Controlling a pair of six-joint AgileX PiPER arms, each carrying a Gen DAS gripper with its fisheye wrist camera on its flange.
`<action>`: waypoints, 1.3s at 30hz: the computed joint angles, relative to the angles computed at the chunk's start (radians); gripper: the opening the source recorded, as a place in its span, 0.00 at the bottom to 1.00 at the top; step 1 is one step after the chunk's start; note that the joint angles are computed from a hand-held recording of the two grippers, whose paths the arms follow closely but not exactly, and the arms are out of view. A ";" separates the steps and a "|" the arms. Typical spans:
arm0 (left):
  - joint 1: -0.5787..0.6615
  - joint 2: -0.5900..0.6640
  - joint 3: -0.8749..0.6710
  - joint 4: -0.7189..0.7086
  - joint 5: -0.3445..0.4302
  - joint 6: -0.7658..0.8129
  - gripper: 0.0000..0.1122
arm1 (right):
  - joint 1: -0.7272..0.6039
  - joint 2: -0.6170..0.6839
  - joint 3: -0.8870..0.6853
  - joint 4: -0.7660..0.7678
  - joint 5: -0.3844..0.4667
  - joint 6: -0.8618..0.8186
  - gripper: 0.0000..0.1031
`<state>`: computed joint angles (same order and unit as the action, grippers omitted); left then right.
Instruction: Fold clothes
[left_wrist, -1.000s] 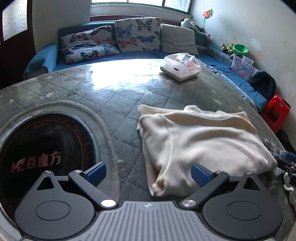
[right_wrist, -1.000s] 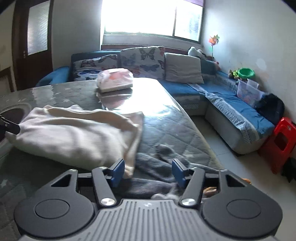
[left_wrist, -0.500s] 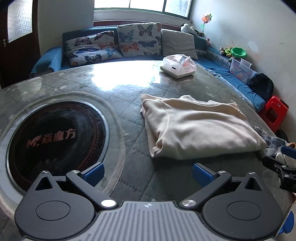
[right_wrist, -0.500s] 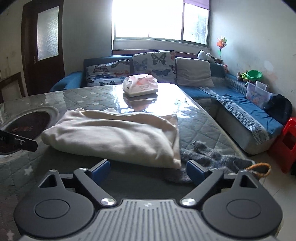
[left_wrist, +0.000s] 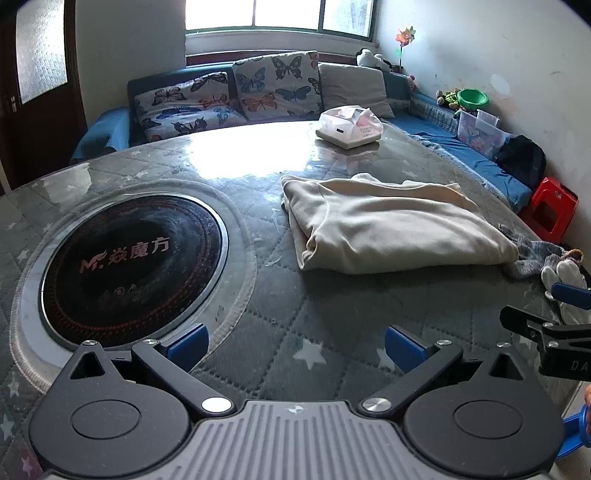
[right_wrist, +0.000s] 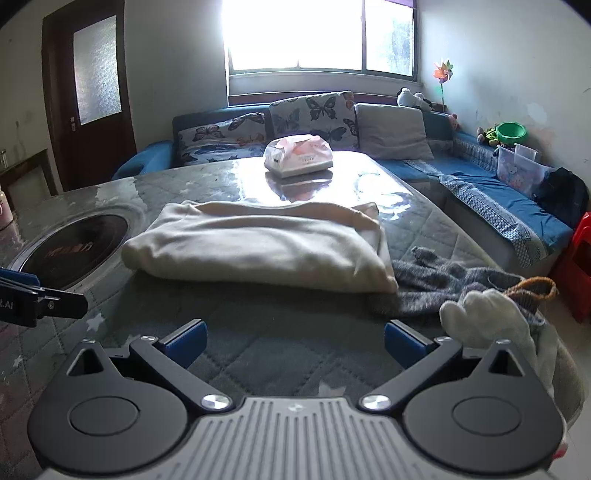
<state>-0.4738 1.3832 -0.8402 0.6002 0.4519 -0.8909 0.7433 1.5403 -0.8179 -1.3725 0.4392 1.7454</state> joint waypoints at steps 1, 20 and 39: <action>-0.008 -0.004 0.004 0.013 0.006 -0.014 0.92 | 0.009 -0.002 0.005 0.002 0.007 0.006 1.00; -0.132 -0.012 0.041 0.121 0.059 -0.176 0.92 | 0.076 -0.029 0.034 0.111 0.050 -0.037 1.00; -0.156 0.017 0.032 0.134 0.061 -0.225 0.92 | 0.082 0.000 0.011 0.179 0.051 -0.086 1.00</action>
